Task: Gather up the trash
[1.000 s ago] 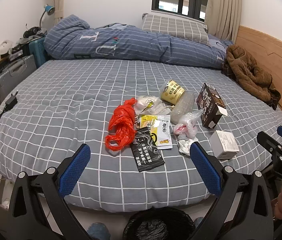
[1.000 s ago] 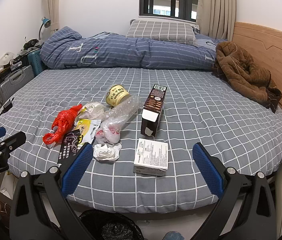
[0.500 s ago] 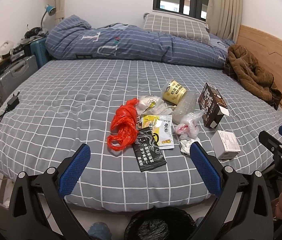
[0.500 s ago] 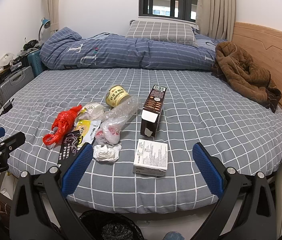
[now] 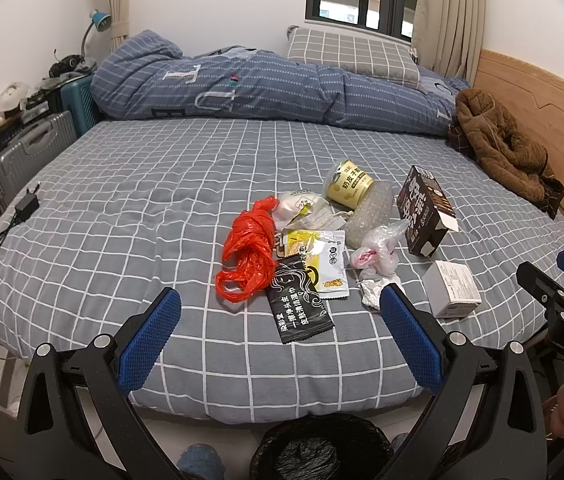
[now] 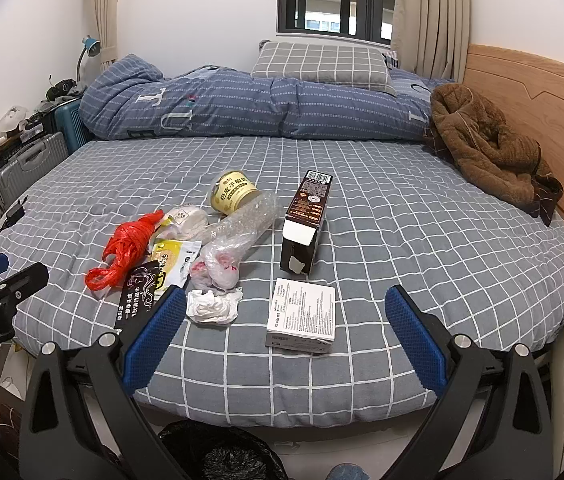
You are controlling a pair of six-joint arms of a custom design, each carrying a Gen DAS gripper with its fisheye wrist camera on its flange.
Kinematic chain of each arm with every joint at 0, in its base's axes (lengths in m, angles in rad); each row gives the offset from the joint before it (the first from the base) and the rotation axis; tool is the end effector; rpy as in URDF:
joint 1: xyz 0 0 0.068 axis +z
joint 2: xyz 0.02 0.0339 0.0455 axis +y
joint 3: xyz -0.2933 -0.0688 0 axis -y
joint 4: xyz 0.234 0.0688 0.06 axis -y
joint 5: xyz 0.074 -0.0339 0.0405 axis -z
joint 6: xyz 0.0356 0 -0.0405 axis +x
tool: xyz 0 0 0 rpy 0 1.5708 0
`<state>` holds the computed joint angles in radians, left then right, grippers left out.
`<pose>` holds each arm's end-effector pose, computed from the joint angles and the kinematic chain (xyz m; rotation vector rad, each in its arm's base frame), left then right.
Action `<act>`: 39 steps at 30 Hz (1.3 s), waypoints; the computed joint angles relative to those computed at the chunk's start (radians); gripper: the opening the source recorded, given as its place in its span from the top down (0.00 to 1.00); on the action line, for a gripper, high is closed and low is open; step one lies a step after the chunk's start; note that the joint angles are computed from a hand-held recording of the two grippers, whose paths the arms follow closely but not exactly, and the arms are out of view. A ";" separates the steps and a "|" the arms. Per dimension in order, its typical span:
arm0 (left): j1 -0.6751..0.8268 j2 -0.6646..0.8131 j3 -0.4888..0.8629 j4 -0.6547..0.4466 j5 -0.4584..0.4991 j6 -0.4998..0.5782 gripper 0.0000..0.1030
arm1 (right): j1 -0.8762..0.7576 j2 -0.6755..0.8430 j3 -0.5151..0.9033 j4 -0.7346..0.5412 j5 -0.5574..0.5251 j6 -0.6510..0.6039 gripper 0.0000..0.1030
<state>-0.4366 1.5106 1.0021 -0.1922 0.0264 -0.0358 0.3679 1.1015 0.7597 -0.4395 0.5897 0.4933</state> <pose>0.2893 -0.1361 0.2741 0.4689 2.2380 -0.2780 0.1951 0.0540 0.2802 0.4133 2.1659 -0.2233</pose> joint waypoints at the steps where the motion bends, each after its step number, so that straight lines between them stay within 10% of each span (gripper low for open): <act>1: 0.000 0.000 0.000 0.000 0.001 -0.001 0.06 | 0.001 -0.001 0.004 -0.006 0.000 0.002 0.07; 18: 0.019 0.102 0.078 -0.007 -0.021 0.030 0.06 | -0.106 0.061 0.018 0.048 -0.052 -0.097 0.07; 39: 0.053 0.659 0.678 -0.218 -0.026 0.061 0.07 | -0.347 0.393 -0.008 0.276 -0.276 -0.154 0.07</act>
<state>-0.3837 2.1696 1.6803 -0.4097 0.0008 0.0253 0.0206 1.4945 0.7518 -0.1638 0.3135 0.3389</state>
